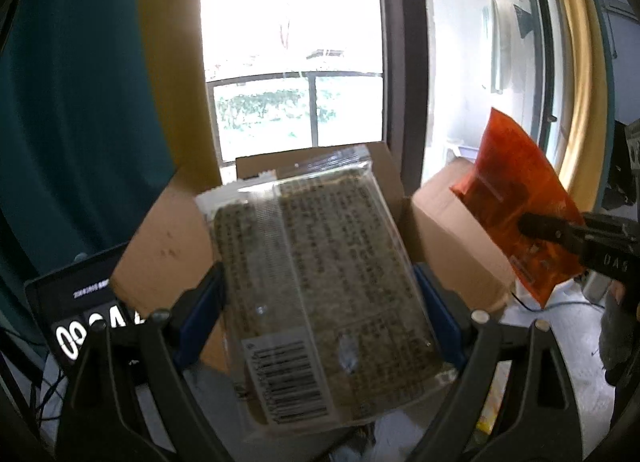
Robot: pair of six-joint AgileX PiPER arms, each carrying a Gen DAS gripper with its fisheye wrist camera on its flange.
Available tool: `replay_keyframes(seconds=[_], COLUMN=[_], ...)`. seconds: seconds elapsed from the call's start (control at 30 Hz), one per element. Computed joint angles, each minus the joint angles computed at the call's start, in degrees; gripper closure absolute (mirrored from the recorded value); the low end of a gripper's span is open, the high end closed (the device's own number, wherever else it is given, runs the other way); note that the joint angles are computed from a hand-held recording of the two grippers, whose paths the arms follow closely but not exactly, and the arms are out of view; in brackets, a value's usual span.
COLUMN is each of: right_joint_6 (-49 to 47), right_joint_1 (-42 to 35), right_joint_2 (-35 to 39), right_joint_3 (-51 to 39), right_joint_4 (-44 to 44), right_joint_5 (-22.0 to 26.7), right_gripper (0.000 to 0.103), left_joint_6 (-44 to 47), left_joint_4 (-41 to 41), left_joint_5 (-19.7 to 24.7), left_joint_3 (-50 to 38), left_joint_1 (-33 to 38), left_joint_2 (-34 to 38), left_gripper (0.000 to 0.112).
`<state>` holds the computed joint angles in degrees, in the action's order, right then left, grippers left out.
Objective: Organize snacks
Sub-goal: 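Carry the orange bag and cracker pack toward the cardboard box, then open both grippers over the box to drop the orange bag and cracker pack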
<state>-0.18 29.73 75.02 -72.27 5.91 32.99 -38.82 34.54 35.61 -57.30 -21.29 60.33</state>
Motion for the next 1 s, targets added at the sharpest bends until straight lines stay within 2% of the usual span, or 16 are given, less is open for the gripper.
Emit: replay_keyframes(seconds=[0.13, 0.3, 0.43, 0.47, 0.5, 0.53, 0.57, 0.63, 0.73, 0.83, 1.0], right_joint_6=[-2.3, -1.6, 2.4, 4.2, 4.4, 5.5, 6.4, 7.0, 7.4, 5.8, 4.4], right_joint_1=[-0.9, -0.3, -0.4, -0.5, -0.7, -0.8, -0.8, -1.2, -1.3, -2.0, -2.4], right_joint_2=[5.8, 11.5, 15.1, 16.0, 16.6, 17.2, 17.6, 17.2, 16.5, 16.4, 15.8], right_joint_3=[-4.9, -9.5, -12.5, -13.2, -13.6, -14.3, -14.8, -14.0, -13.6, -13.7, -13.0], right_joint_4=[2.2, 1.2, -0.7, -1.8, -1.6, -2.4, -3.1, -3.2, -4.3, -3.0, -1.8], right_joint_5=[-0.3, -1.3, -2.2, -2.4, -2.4, -2.5, -2.6, -4.6, -5.5, -5.1, -4.6], right_gripper=[0.089, 0.089, 0.088, 0.086, 0.082, 0.068, 0.043, 0.023, 0.022, 0.022, 0.022], left_joint_6=[1.2, 7.9, 4.3, 4.4, 5.6, 7.4, 8.9, 7.7, 6.6, 8.8, 6.8], left_joint_4=[-1.8, -9.4, -5.1, -5.6, -7.3, -9.7, -11.8, -10.9, -9.4, -12.4, -9.8], left_joint_5=[-4.6, -4.8, -5.4, -5.6, -5.8, -6.2, -6.6, -6.4, -6.8, -7.6, -6.2], left_joint_3=[-1.8, -7.2, -8.8, -9.0, -9.3, -9.6, -10.0, -10.6, -10.6, -10.1, -11.0], left_joint_1=[3.9, 8.3, 8.2, 8.2, 8.4, 8.8, 9.2, 8.7, 8.4, 9.1, 7.3], left_joint_2=[4.4, 11.7, 14.9, 14.9, 14.9, 14.9, 14.8, 14.6, 14.2, 13.5, 13.1], left_gripper=[0.021, 0.021, 0.019, 0.016, 0.014, 0.012, 0.012, 0.011, 0.011, 0.011, 0.011])
